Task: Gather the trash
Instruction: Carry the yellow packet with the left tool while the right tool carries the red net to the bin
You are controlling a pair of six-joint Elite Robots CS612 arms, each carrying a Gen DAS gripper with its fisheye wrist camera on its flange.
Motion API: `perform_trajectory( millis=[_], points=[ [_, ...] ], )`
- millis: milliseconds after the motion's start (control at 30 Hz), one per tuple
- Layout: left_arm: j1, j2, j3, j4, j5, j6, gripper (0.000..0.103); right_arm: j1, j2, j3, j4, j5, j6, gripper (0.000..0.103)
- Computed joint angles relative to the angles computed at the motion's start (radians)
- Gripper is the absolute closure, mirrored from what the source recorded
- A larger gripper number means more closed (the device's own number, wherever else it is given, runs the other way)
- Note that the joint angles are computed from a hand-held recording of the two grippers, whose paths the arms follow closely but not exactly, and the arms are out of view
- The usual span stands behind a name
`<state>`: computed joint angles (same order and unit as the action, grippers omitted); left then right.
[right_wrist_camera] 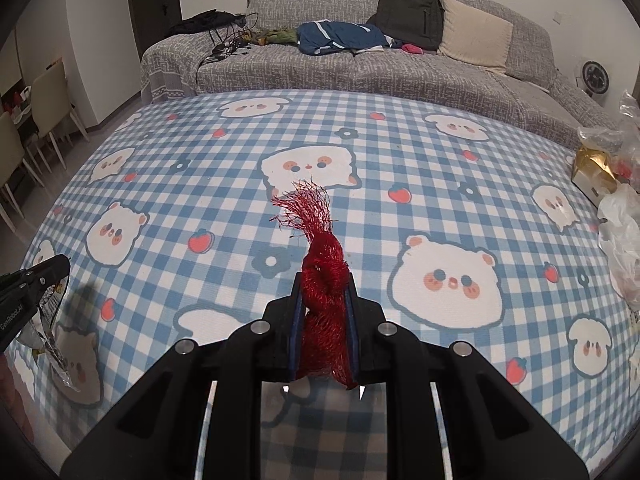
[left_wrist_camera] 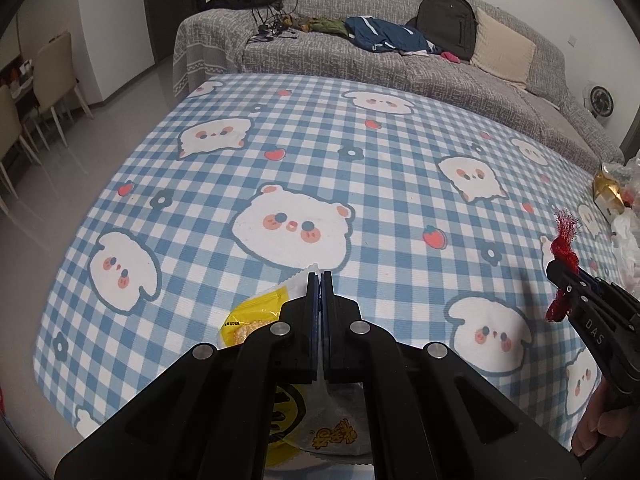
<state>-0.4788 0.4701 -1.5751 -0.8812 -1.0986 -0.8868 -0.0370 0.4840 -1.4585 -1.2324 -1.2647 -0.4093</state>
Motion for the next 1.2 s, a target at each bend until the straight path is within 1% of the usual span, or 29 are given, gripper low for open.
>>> perform_trajectory(
  millis=[267,467,767,967,1200],
  points=[
    [-0.042,0.001,-0.042,0.042,0.016,-0.004,0.103,-0.029,0.021,-0.086,0.061,0.012,-0.020,0.086],
    [-0.068,0.006,-0.080,0.085,0.023,-0.029,0.103,-0.047,0.039,-0.147,0.103,0.018,-0.037,0.086],
    [-0.112,0.016,-0.128,0.144,0.032,-0.043,0.103,-0.073,0.064,-0.232,0.156,0.034,-0.066,0.086],
    [-0.137,0.024,-0.158,0.175,0.035,-0.051,0.103,-0.091,0.080,-0.290,0.194,0.052,-0.080,0.086],
    [-0.171,0.033,-0.190,0.212,0.034,-0.080,0.103,-0.114,0.094,-0.351,0.243,0.083,-0.084,0.086]
  ],
)
